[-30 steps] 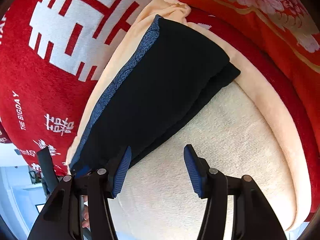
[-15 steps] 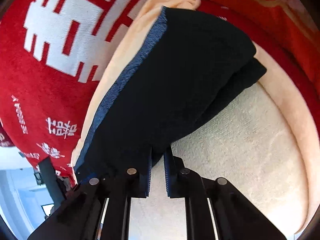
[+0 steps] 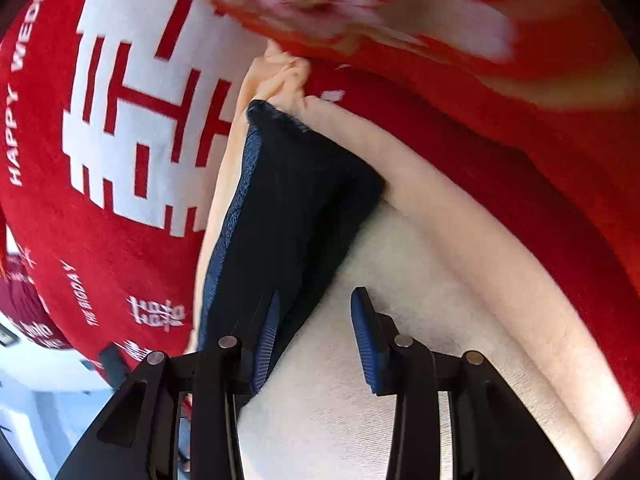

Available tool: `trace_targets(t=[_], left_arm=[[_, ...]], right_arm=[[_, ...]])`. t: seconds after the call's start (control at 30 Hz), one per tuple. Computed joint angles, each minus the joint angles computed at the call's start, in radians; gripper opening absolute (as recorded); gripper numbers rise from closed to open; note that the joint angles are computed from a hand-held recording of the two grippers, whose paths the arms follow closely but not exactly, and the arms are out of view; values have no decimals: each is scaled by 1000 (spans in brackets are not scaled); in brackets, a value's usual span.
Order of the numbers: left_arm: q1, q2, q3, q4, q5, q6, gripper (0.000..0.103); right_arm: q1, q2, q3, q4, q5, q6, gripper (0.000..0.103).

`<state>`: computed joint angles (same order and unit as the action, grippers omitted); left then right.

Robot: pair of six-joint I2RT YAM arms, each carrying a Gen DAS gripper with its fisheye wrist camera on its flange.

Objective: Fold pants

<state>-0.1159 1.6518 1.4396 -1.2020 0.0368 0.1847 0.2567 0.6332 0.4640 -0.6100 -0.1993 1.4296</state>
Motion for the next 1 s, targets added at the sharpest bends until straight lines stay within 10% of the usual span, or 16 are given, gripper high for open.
trace_targets(t=[0.23, 0.3, 0.37, 0.53, 0.67, 0.9, 1.0], left_arm=[[-12, -54, -118, 101, -18, 0, 96], [-7, -16, -53, 49, -7, 11, 78], [2, 2, 31, 0, 28, 28, 49], [-6, 12, 16, 62, 90, 32, 49], [-140, -140, -247, 321, -31, 30, 46], [28, -1, -17, 75, 181, 126, 47], [190, -25, 30, 5, 207, 273, 77]], right_arm=[[-40, 176, -84, 380, 40, -19, 40], [-72, 288, -23, 384, -23, -22, 15], [-76, 289, -5, 376, -35, -8, 14], [-45, 297, 128, 265, -26, -133, 13], [25, 379, 280, 187, 28, -212, 13], [223, 588, 659, -74, 208, -305, 13], [322, 740, 869, -174, 275, -356, 13]])
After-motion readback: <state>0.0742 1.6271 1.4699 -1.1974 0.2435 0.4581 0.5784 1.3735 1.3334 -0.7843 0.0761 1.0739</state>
